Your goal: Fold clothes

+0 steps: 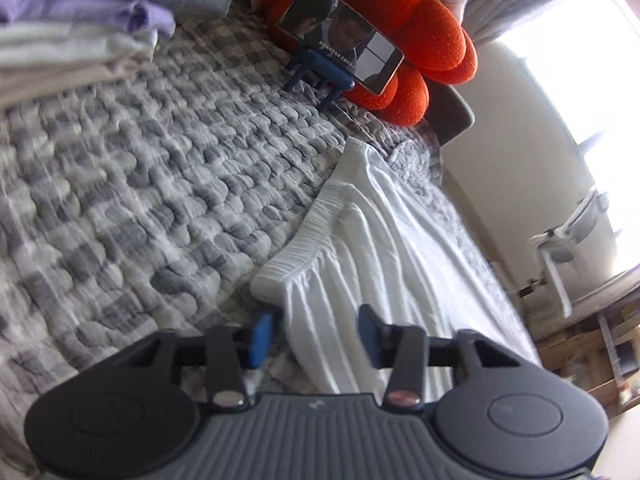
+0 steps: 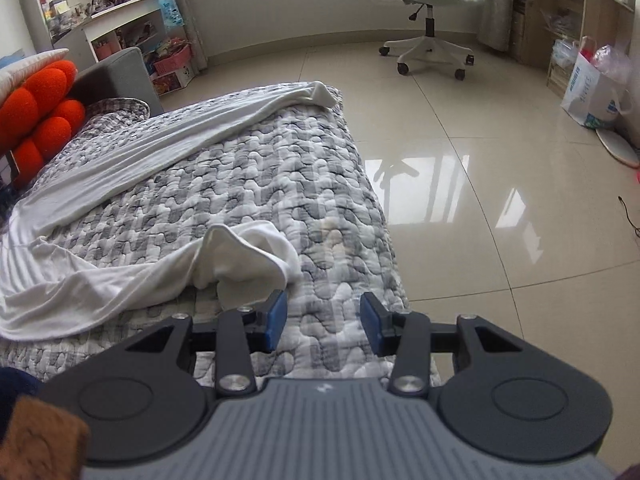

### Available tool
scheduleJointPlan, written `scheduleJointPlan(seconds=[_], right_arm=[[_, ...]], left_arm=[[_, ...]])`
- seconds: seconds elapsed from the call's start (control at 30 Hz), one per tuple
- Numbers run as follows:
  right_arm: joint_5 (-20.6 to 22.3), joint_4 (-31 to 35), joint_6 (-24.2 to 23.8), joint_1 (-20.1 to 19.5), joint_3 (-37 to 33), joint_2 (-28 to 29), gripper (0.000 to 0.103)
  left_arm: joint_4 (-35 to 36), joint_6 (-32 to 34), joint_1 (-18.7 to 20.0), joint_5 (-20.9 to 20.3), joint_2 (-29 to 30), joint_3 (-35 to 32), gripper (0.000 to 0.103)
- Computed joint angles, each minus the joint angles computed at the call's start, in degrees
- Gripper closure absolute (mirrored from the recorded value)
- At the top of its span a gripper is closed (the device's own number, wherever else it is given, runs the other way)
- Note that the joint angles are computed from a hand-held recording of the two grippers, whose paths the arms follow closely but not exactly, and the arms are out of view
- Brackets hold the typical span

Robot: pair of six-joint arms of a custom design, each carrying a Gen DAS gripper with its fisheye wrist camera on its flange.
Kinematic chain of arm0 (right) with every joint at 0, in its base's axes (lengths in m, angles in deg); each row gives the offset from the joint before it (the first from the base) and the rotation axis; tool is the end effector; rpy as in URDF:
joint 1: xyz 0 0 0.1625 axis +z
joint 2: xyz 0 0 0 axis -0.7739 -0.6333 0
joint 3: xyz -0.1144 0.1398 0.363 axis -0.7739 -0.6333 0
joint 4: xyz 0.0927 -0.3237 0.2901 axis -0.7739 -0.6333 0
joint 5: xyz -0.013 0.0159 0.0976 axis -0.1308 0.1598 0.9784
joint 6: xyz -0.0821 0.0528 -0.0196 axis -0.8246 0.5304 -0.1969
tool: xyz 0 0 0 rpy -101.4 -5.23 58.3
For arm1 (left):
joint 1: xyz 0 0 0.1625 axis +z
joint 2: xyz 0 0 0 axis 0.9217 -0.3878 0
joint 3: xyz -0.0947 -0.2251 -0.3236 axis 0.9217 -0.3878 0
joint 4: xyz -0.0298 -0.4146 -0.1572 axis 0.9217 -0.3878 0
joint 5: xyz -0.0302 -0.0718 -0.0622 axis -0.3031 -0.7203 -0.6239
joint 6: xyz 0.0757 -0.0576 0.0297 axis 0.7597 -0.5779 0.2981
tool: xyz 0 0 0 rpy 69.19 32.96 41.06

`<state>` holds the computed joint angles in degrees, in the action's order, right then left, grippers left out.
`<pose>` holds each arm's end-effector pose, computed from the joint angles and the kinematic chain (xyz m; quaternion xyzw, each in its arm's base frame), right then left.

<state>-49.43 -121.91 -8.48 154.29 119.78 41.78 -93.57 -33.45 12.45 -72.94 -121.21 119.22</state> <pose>0.2881 -0.8484 0.1312 0.1561 -0.8991 0.3076 0.2696 0.0733 -0.6925 0.4372 -0.2229 0.8128 -0.5094 0.1734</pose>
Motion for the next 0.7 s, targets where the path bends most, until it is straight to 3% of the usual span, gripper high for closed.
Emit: scheduleJointPlan(seconds=[0.03, 0.2, 0.4, 0.7], right_arm=[[0.50, -0.23, 0.68, -0.18, 0.43, -0.15, 0.058], [2.94, -2.08, 1.04, -0.80, 2.89, -1.13, 0.058], [5.67, -3.82, 0.68, -0.88, 3.97, -1.52, 0.058], [6.79, -3.96, 2.69, -0.95, 3.99, -1.43, 0.058]], left_arm=[[0.39, 0.25, 0.02, 0.75, 0.07, -0.14, 0.084], [-2.66, 0.48, 0.63, -0.48, -1.49, 1.45, 0.101], [-13.72, 8.83, -1.16, 2.84, -2.94, 3.09, 0.101], [-14.04, 7.21, 0.96, 1.92, -3.55, 3.37, 0.101]])
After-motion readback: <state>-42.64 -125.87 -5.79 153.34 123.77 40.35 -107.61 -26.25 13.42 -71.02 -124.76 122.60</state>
